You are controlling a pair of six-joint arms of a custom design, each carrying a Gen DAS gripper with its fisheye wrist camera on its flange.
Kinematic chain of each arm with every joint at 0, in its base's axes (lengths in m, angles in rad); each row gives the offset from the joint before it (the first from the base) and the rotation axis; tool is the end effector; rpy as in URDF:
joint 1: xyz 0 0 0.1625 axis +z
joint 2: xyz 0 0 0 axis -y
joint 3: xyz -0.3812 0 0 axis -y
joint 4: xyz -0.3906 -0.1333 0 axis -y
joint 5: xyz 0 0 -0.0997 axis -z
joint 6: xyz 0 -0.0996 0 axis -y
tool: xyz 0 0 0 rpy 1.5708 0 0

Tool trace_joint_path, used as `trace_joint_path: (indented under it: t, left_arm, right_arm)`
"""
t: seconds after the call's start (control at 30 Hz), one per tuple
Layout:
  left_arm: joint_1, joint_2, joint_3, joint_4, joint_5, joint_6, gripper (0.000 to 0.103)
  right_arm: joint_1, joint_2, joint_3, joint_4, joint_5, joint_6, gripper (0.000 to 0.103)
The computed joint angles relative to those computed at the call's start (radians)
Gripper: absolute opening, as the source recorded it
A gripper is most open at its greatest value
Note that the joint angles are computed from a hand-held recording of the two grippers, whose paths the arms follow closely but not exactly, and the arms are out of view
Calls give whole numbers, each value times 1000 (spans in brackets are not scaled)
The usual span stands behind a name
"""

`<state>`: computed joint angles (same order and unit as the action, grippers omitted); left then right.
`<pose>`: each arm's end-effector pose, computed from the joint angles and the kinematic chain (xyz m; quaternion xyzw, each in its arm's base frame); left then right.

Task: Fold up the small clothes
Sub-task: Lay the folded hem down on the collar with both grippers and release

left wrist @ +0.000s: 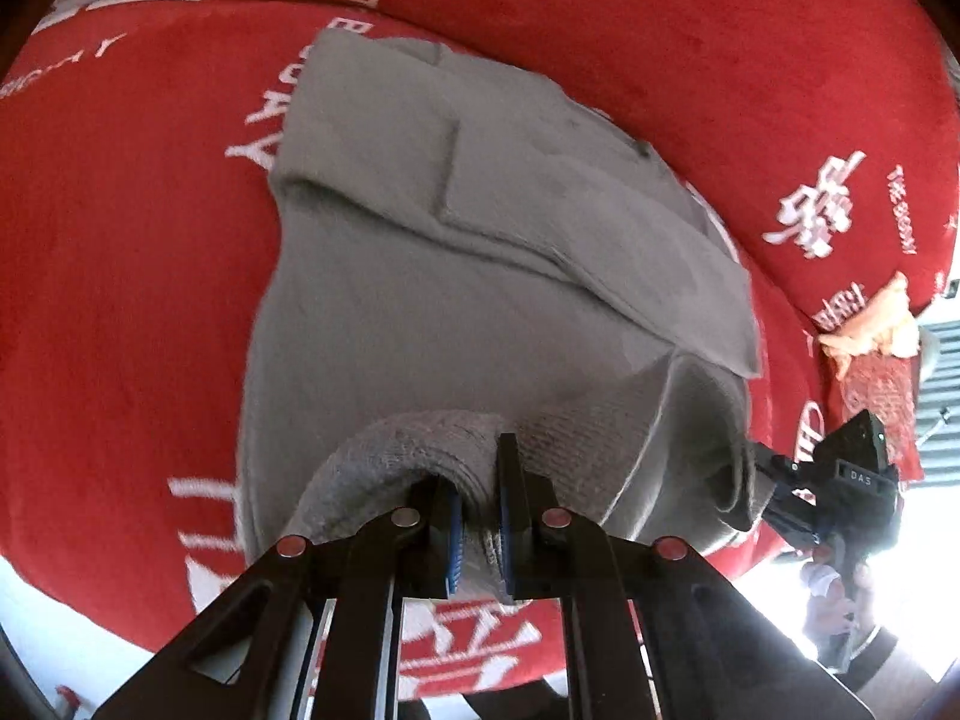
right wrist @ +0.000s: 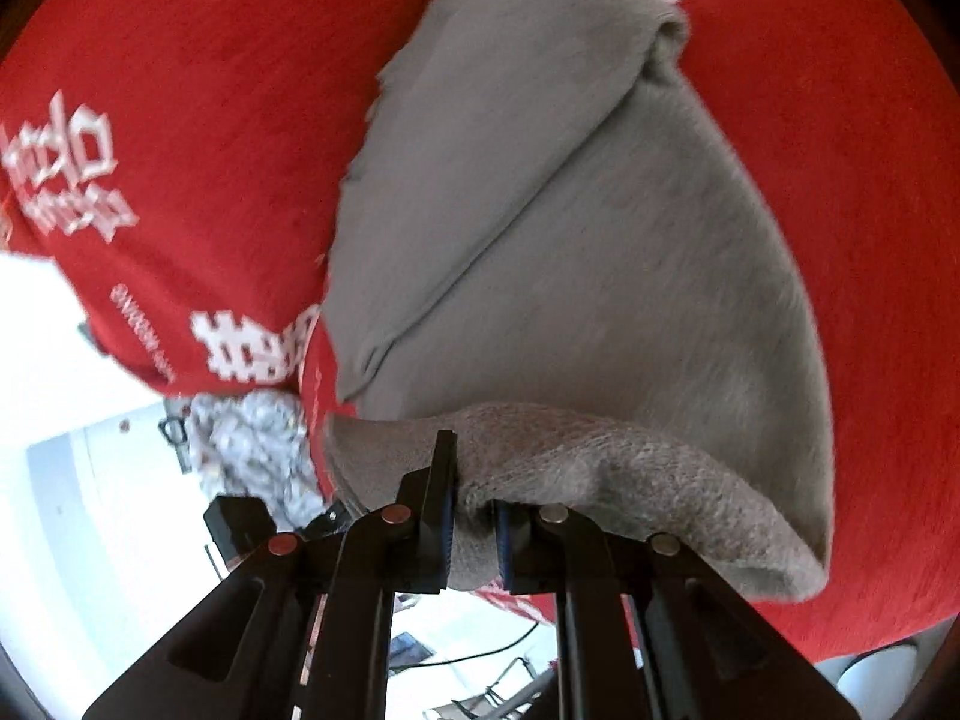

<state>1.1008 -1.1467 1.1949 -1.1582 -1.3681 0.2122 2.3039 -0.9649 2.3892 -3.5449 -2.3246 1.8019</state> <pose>-0.1318 -0.5981 0.3594 0.3458 0.9050 0.2126 0.1269 0.3141 -0.2515 0.0796 0.5418 0.7192 -0.4134 0.1351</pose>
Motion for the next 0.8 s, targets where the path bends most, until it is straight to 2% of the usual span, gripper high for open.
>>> trace_joint_path:
  t: [0.2,0.37,0.43,0.53,0.6,0.7,0.8]
  left_arm:
    - [6,33,-21,18,27,2,10]
    - [2,32,8,8,29,-25,10]
    - [5,48,-16,32,18,-45,10]
    - [16,81,-97,82,-56,-43,10]
    - [18,115,-175,118,-111,-47,10]
    - [12,157,-250,117,-148,-63,10]
    - [-2,216,-302,63,-161,-91,10]
  right_arm:
    - [-41,5,27,-22,48,39,16]
    - [-73,58,54,-134,80,90,16]
    - [-69,44,59,-110,73,100,16]
    - [-52,-23,36,-1,56,23,13]
    - [-40,-44,22,-5,32,-30,13]
    - [-35,-100,13,-23,-27,-129,13]
    - [-83,-162,22,-49,-28,-234,13]
